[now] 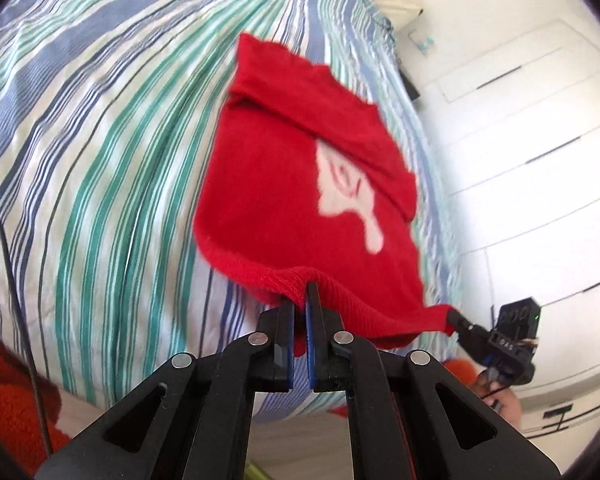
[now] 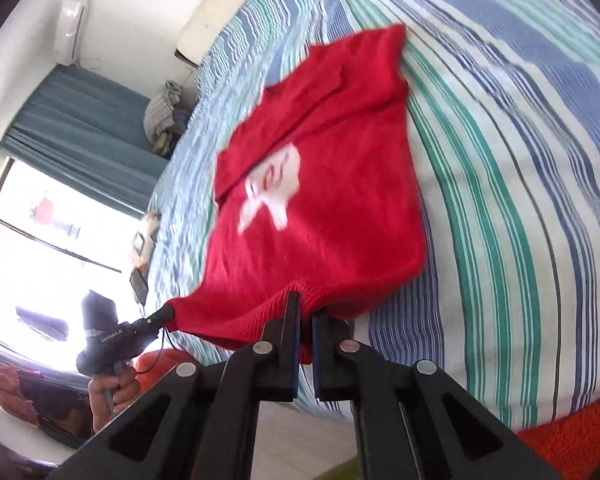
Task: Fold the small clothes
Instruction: 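Grasp the sweater hem with the left tool while the right tool grasps the hem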
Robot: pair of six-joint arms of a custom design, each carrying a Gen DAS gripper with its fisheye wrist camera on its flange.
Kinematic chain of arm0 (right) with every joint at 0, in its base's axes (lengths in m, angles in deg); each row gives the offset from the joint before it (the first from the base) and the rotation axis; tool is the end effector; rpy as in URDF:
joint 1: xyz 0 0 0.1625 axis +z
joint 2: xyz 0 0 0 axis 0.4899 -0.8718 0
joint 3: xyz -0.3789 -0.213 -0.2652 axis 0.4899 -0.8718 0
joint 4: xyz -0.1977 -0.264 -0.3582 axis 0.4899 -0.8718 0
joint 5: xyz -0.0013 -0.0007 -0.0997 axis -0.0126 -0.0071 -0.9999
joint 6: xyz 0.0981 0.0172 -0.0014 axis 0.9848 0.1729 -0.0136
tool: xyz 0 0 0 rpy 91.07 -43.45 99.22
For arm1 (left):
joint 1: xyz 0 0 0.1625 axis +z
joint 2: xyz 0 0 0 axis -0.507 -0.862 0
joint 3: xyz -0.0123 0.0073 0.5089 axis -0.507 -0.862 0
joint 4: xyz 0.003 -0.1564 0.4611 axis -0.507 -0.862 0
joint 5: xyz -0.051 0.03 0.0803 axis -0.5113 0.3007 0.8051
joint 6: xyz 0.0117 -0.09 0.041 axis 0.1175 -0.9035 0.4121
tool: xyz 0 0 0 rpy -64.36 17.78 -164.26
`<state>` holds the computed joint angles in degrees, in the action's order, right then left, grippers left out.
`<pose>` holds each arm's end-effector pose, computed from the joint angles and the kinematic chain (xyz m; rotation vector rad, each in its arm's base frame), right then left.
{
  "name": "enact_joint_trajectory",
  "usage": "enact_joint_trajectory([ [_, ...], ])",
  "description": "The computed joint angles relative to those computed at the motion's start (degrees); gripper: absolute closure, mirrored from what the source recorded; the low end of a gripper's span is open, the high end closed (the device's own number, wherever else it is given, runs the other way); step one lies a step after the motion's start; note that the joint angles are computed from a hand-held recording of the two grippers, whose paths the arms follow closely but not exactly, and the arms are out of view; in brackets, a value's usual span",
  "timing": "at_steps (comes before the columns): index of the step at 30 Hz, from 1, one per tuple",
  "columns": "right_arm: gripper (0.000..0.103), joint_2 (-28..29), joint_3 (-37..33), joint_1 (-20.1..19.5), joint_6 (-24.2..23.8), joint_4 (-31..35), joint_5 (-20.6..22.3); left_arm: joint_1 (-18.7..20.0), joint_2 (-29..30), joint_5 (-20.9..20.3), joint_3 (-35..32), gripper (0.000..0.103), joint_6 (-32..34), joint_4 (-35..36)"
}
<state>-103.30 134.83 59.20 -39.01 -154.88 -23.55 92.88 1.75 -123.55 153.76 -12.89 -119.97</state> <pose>0.1167 -0.3693 0.1573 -0.1923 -2.9453 0.9099 -0.0607 -0.4429 0.2229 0.1248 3.0540 -0.5583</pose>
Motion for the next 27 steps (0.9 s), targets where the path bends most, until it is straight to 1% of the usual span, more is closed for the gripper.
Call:
enact_joint_trajectory([
  [2, 0.098, -0.3, -3.1, 0.5, -1.0, -0.2, 0.0, 1.3, 3.3, -0.6, -3.6, 0.1, 1.1, -3.3],
  [3, 0.098, -0.2, -5.0, 0.6, -1.6, 0.0, -0.1, 1.6, 6.1, -0.1, -6.2, 0.1, 1.8, -4.8],
  [6, 0.098, 1.4, -11.6, 0.4, -2.7, 0.8, 0.6, 3.5, 13.2, 0.2, -14.1, 0.1, 3.1, -6.3],
  [8, 0.098, 3.4, -16.7, 0.4, -3.4, 2.7, -0.4, 4.4, 17.9, 1.1, -19.8, 0.1, 3.6, -5.4],
  [11, 0.098, 7.2, -24.2, 0.4, -5.4, 5.7, -3.5, 5.4, 24.2, 3.3, -28.0, 0.1, 5.1, -2.5],
  [14, 0.098, 10.8, -30.0, -0.4, -6.7, 6.9, -6.5, 5.9, 29.8, 6.2, -35.1, 0.1, 6.7, 0.9],
  [16, 0.098, 12.7, -32.5, -1.9, -5.8, 6.6, -6.4, 6.1, 33.2, 9.5, -38.5, 0.097, 7.9, 1.6],
  [17, 0.098, 13.6, -33.6, -2.8, -4.7, 6.8, -6.0, 6.2, 34.5, 11.8, -39.8, 0.091, 8.0, 1.9],
  [18, 0.097, 14.4, -34.7, -3.6, -3.5, 7.5, -5.8, 6.2, 35.8, 14.8, -41.2, 0.081, 7.6, 2.3],
  [19, 0.096, 15.1, -35.5, -4.2, -2.5, 7.9, -6.1, 6.4, 36.7, 17.0, -42.5, 0.061, 6.7, 2.7],
  [20, 0.094, 15.7, -36.1, -4.5, -1.8, 7.9, -6.9, 6.8, 37.2, 17.9, -43.4, 0.051, 6.1, 2.7],
  [21, 0.091, 16.1, -36.5, -4.6, -1.7, 7.6, -7.5, 7.1, 36.9, 18.6, -43.2, 0.038, 5.5, 1.7],
  [22, 0.086, 16.3, -36.5, -4.4, -2.3, 6.7, -8.1, 7.3, 36.6, 19.0, -42.9, 0.037, 5.2, 0.2],
  [23, 0.08, 16.5, -36.5, -3.6, -3.6, 5.4, -9.8, 7.5, 35.8, 18.4, -42.2, 0.037, 5.6, -1.5],
  [25, 0.046, 16.8, -36.2, -1.8, -8.5, 2.7, -13.1, 7.5, 34.0, 17.1, -40.1, 0.035, 7.8, -3.9],
  [26, 0.04, 16.7, -35.9, -1.0, -11.0, 1.9, -14.2, 7.1, 32.9, 16.9, -38.4, 0.035, 9.4, -5.1],
  [27, 0.039, 16.6, -35.4, 0.0, -13.3, 1.3, -15.1, 6.5, 32.0, 16.6, -36.9, 0.035, 11.5, -6.1],
])
